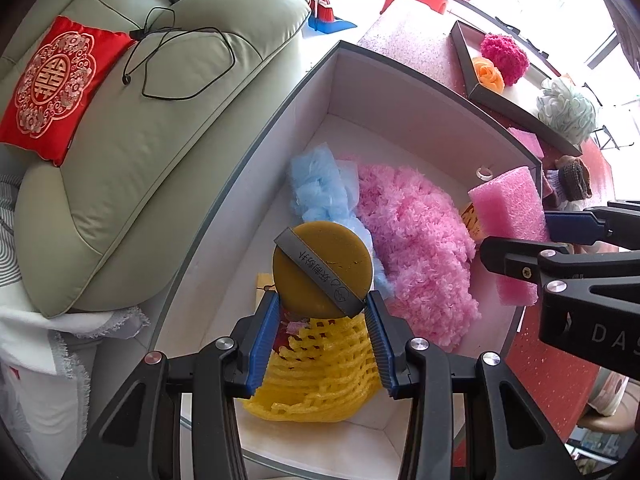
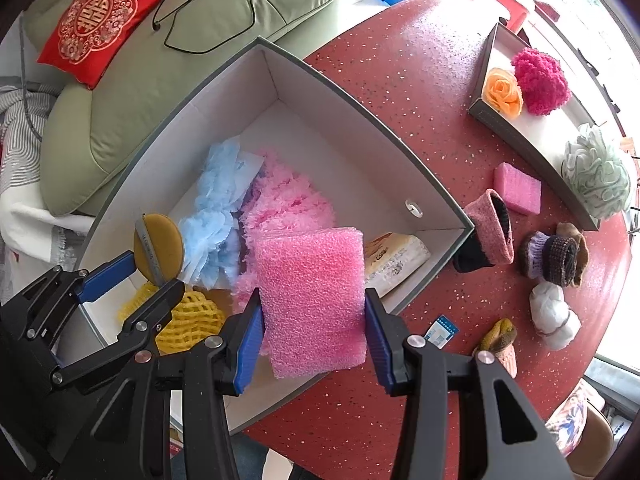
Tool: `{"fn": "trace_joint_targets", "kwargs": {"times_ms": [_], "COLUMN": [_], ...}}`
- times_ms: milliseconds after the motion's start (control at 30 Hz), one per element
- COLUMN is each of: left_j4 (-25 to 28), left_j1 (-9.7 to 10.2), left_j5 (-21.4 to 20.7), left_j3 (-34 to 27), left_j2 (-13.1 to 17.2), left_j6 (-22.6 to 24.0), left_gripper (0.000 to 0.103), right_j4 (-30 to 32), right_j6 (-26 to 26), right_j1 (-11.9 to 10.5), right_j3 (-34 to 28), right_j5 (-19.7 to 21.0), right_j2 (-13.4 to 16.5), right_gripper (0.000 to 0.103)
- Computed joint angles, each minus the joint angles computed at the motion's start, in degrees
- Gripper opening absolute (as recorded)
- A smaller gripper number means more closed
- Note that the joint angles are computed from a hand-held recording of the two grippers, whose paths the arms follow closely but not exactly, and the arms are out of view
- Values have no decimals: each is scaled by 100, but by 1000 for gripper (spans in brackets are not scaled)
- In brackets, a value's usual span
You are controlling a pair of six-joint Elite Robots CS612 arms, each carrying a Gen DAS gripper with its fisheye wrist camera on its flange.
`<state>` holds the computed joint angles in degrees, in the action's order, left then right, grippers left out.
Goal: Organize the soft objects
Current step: 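Open both tools to drop the yellow sponge and pink foam block into the box, then move both tools back over the table toward the pink sock and white bundle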
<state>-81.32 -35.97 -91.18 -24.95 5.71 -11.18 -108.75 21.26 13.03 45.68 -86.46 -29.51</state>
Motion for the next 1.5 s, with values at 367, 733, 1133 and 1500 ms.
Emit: {"fn": "trace_joint_targets", "kwargs": {"times_ms": [367,733,1133,1500], "left_j4": [30,284,271,81], "left_j1": [-22,-35,-167,-421], "left_j5": [177,176,404,479], "left_j3": [-216,199,220,682], "left_j2": [110,-106,-169,-418], "left_j6": [-42,-248,24,608], "left_gripper": [88,100,100,100], "right_j4": [-21,-579,-1072,-1867], "right_j6": [42,414,751,1540], "right_j1": [9,-29,-114,-344], "right_j3": [6,560,1261,2588], "right_j5": [26,40,151,199], "right_j2": [9,-265,-636,-1274], "right_gripper": [67,103,103,103]}}
